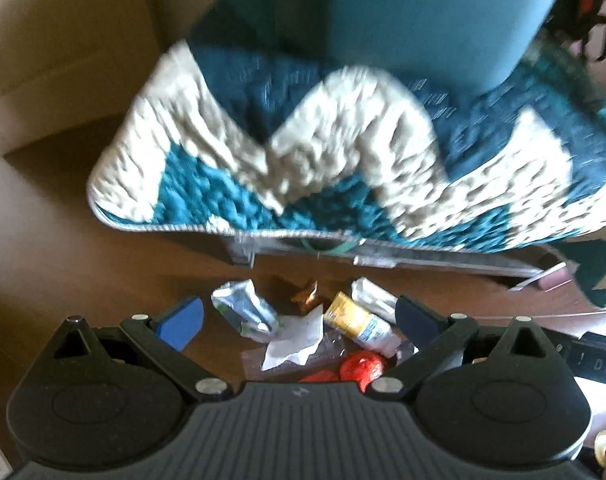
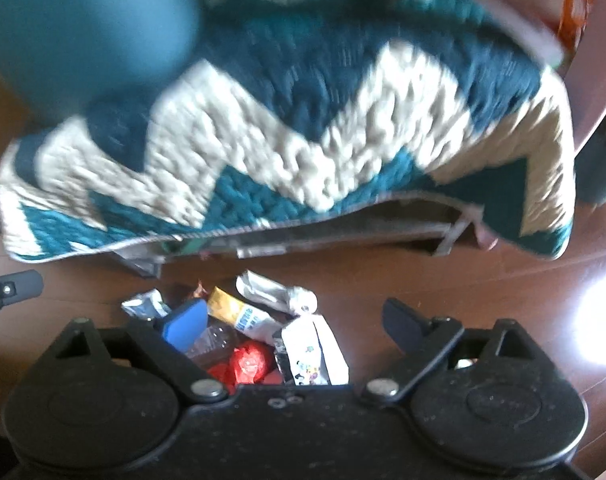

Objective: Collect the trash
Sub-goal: 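Lower the left tool to the white paper tissue and close on it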

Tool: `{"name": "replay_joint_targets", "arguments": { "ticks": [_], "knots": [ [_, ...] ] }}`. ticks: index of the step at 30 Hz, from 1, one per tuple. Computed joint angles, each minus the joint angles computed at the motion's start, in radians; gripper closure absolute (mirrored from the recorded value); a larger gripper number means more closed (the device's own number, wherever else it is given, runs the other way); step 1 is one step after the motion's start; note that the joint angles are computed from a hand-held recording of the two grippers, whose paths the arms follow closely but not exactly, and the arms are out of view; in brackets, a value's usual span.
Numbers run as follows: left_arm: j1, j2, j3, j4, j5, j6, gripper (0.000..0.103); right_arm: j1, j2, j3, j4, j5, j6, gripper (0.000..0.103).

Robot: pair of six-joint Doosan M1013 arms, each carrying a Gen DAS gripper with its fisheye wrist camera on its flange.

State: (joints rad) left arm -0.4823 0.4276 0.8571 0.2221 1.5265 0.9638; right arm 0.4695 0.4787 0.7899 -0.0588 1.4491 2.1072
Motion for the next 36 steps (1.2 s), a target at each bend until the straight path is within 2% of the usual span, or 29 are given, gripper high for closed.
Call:
{"name": "replay_joint_targets", "arguments": {
  "ticks": [6, 11, 14, 26, 30, 36],
  "knots": [
    [0.017, 0.053, 0.031, -0.027, 0.062, -0.020, 0.001, -0.003, 0.061, 0.023, 0.030, 0.048, -0.020, 0.009],
    [0.034, 0.092, 0.048, -0.039, 0.124, -0.043, 0.001, -0.001, 0.103, 0.048, 0.081, 0.036, -0.059, 0.010],
    [0.046, 0.112, 0.061, -0.048, 0.134, -0.043, 0.001, 0.005, 0.128, 0.059, 0.090, 0.036, -0.102, 0.012],
    [0.070, 0.178, 0.095, -0.115, 0.129, 0.030, 0.018, 0.008, 0.168, 0.118, 0.094, 0.040, -0.163, 0.016],
    [0.065, 0.192, 0.104, -0.101, 0.119, 0.088, 0.023, 0.006, 0.183, 0.120, 0.094, 0.042, -0.157, 0.022],
    [0.058, 0.207, 0.123, -0.107, 0.116, 0.139, 0.045, 0.003, 0.191, 0.135, 0.096, 0.033, -0.155, 0.028]
  ]
}}
